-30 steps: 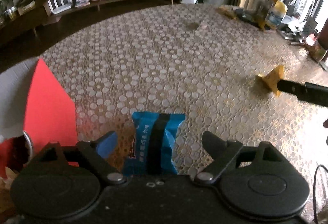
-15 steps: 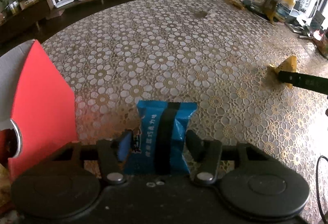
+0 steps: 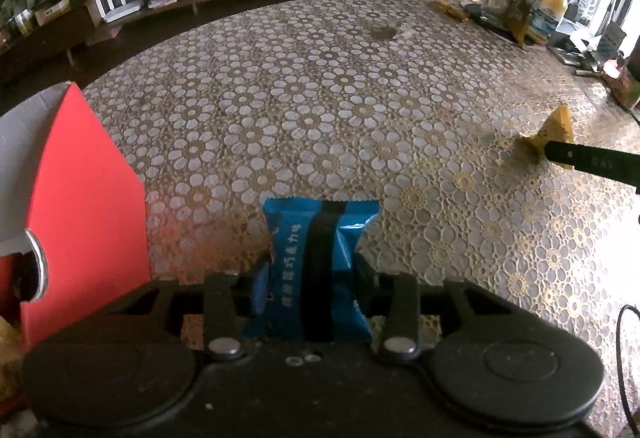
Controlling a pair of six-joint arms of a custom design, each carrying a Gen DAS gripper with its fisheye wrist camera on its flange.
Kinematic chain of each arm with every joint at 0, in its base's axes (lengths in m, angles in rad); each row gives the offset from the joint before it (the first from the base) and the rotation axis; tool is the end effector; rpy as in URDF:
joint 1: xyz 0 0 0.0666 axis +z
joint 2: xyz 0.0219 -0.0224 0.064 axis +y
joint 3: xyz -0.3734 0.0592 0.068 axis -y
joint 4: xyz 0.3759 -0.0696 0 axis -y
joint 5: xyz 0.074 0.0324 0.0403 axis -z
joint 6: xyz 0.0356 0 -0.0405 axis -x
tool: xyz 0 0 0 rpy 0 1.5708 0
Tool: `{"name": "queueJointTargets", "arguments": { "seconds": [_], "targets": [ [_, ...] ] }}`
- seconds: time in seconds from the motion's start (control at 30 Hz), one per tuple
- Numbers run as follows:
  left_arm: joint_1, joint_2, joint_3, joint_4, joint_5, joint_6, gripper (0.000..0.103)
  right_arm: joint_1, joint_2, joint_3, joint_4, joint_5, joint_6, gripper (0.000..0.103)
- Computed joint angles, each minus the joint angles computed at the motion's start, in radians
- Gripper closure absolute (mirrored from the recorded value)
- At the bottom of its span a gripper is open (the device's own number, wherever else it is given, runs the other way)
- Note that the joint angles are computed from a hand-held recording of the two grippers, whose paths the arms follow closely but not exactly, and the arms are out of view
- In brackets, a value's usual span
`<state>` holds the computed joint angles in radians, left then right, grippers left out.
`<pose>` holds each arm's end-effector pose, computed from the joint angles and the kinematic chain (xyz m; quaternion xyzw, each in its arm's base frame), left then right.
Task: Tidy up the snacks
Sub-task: 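Lift and carry the blue packet with the left gripper while the right carries the yellow packet over the box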
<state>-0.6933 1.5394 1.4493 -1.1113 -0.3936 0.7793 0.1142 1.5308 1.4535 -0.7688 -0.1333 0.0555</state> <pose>0.3861 -0.3035 0.3724 -0.0773 0.9616 0.0215 0.2625 0.5181 0.0638 0.3954 -0.1026 0.9276 0.0726 0.3517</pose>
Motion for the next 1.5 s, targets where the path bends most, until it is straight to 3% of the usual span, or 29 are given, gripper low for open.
{"name": "queueJointTargets", "arguments": {
  "seconds": [0.1,0.87,1.23,1.5],
  "targets": [
    [-0.007,-0.011,-0.005,0.005,-0.002,0.002,0.065,-0.004,-0.03,-0.017,-0.009,-0.021,0.008,0.084],
    [-0.15,-0.173,-0.027,-0.056,-0.042,0.067,0.065,0.003,-0.4,-0.184,-0.202,-0.188,0.083,0.086],
    [-0.222,-0.279,-0.044,-0.133,-0.117,0.124,0.065,0.089,-0.535,-0.167,-0.289,-0.214,0.06,0.086],
    [-0.266,-0.368,-0.064,-0.195,-0.187,0.168,0.065,0.211,-0.588,-0.136,-0.313,-0.172,0.006,0.086]
  ]
}}
